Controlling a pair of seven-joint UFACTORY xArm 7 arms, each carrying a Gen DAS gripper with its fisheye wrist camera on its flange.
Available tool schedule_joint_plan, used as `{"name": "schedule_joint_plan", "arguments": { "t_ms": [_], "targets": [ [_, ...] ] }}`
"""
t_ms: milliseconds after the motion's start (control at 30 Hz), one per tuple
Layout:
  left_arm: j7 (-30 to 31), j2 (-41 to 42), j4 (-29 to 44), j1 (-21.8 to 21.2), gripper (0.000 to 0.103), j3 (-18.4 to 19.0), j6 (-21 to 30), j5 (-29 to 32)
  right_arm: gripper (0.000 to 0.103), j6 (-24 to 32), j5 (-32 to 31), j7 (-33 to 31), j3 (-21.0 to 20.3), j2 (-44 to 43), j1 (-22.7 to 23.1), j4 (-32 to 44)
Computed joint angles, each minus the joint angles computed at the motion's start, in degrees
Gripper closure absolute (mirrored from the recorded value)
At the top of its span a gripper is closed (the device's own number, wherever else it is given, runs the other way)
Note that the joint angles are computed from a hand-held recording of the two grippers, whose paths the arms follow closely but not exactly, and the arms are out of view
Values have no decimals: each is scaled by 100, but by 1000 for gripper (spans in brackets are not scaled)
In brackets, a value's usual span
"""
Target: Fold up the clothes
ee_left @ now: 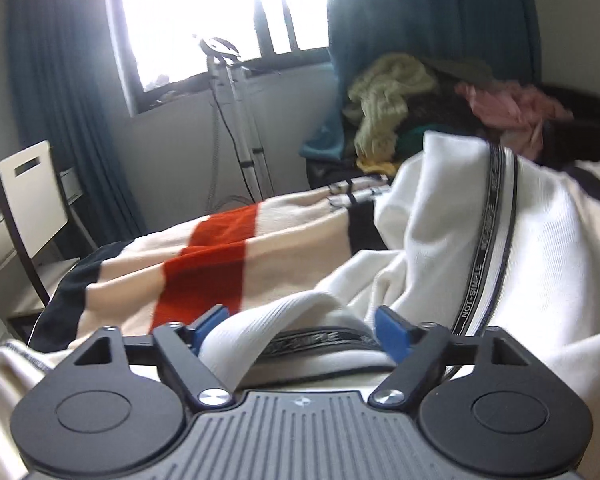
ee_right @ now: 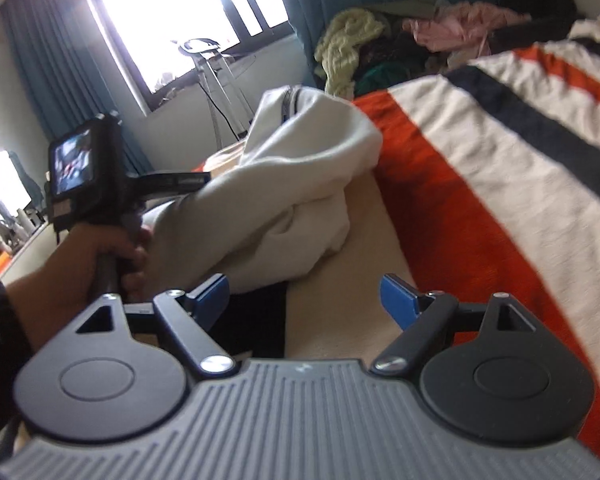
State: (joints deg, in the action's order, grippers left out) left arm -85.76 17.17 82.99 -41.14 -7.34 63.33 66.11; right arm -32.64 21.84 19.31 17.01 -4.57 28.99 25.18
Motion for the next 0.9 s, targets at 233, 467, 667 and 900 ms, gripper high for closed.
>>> {"name": "schedule_joint_plan", "arguments": {
  "t_ms": [233,467,667,900],
  "targets": [
    [-49,104,269,-217,79,41,343,-157,19,-83,525,57,57,102,23,17],
    [-578,-1161,-461,-627,88,-680,996,452,18,-574,1681,-564,232,-42,188,-121],
    [-1322,-1785,-985,-1015,90,-1734,1625,424,18,-1088,2450,-1305,487,-331,399,-303],
    [-2907,-1732,-1621,-1496,90,-2190,1494,-489,18,-842,3055,-1761,798,-1083,558,-706]
  ]
}}
